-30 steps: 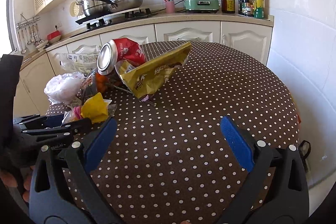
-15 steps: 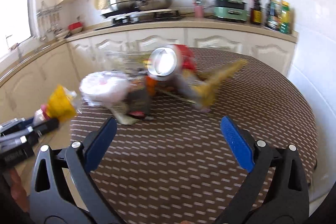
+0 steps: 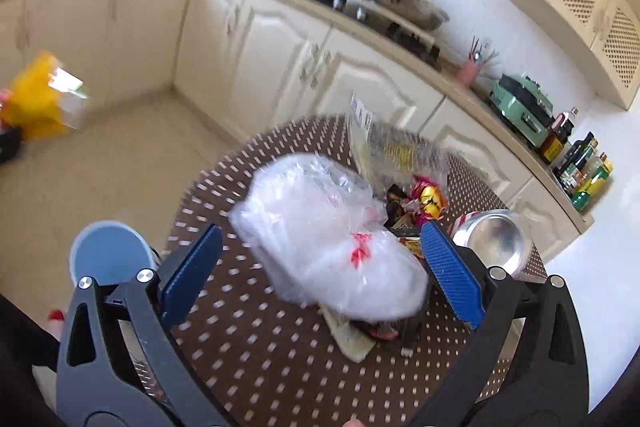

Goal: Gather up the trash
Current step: 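Drop the bread bag in the blue bin with left tool while right drops white bag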

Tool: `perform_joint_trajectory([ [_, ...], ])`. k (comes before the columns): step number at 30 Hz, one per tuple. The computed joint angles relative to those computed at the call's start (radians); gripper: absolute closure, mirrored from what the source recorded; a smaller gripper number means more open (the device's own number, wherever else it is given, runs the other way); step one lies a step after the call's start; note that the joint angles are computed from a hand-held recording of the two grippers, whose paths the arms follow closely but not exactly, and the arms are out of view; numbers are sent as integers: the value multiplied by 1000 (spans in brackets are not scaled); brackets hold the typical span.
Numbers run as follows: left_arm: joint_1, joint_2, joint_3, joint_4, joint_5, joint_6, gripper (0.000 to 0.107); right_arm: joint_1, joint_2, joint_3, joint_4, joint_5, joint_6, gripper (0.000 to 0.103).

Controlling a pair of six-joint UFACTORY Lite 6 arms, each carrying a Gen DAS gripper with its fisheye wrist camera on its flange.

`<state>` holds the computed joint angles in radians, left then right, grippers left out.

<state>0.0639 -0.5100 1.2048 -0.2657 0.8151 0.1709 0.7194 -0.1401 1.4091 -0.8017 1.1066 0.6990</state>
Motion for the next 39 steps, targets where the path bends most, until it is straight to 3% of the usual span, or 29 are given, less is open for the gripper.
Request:
perform_joint_trajectory([
  [1,11,14,6,-16,-2,16,59,-20,-4,-7,20,-15,-2,41],
  [3,48,15,-8,-62,0,73,59,-22,-45,-38,23,-40,35,56],
  [7,133,20,-15,-173,25,188,59,28,-121,-49,-9,-41,111,68],
  [14,389,30,-18,-428,172,453,59,217,-158,71,-71,-18,243,69],
  [19,589,92,-18,-524,260,605,59,263,-16,214,21,-157,240,70],
  [24,695,202,-56,-493,200,700,59,238,283,320,242,-353,170,69],
  [29,691,425,-94,-387,24,724,58,213,626,462,413,-459,95,69],
  [34,630,682,-84,-332,-138,713,58,163,919,629,564,-477,-3,69],
  [39,579,932,-4,-357,-196,729,56,120,1109,742,645,-469,-53,69],
])
